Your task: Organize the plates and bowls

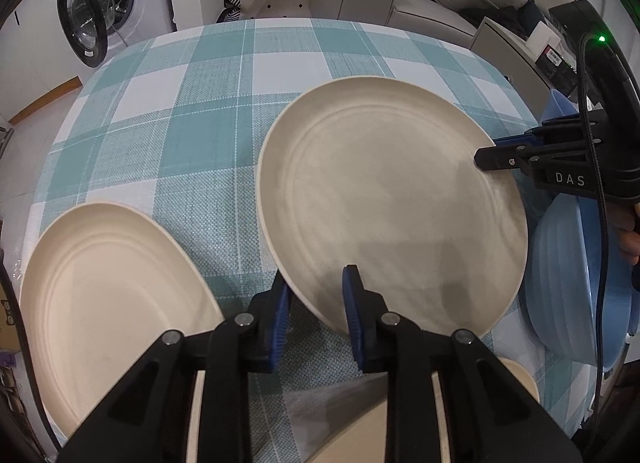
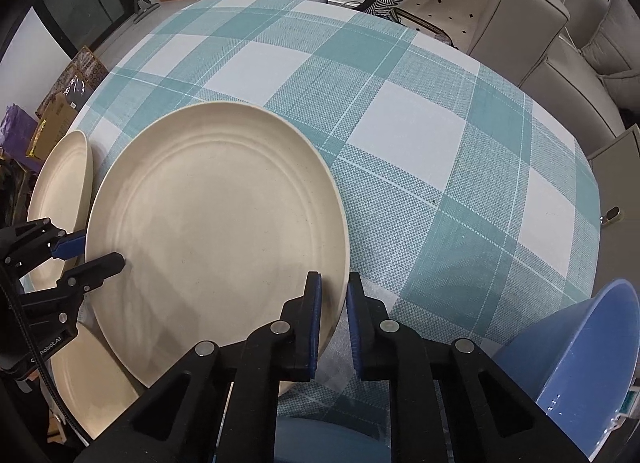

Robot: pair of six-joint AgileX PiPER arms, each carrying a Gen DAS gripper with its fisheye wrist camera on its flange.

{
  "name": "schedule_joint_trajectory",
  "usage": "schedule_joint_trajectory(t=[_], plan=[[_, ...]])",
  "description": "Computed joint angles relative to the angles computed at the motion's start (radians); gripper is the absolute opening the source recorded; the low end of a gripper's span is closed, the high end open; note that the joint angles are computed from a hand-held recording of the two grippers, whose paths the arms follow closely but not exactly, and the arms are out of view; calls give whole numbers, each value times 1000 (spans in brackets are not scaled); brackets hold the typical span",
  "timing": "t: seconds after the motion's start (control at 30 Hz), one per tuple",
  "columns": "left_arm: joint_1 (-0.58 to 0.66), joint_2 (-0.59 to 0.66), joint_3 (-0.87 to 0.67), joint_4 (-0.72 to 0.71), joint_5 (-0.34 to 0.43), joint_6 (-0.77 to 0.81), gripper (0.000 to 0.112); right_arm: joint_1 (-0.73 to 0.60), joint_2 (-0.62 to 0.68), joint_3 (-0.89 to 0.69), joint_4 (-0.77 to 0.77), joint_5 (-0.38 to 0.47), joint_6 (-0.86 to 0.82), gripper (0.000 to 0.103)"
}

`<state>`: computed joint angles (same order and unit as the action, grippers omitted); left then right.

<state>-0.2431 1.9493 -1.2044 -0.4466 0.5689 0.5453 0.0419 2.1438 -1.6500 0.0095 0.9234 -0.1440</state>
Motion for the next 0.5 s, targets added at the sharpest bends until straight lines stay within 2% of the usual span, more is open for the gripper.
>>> schedule_joint_trajectory(t=[0.5], plan=[[46, -81, 49, -51, -37, 39, 24, 21, -87, 56, 12, -44, 6, 13]])
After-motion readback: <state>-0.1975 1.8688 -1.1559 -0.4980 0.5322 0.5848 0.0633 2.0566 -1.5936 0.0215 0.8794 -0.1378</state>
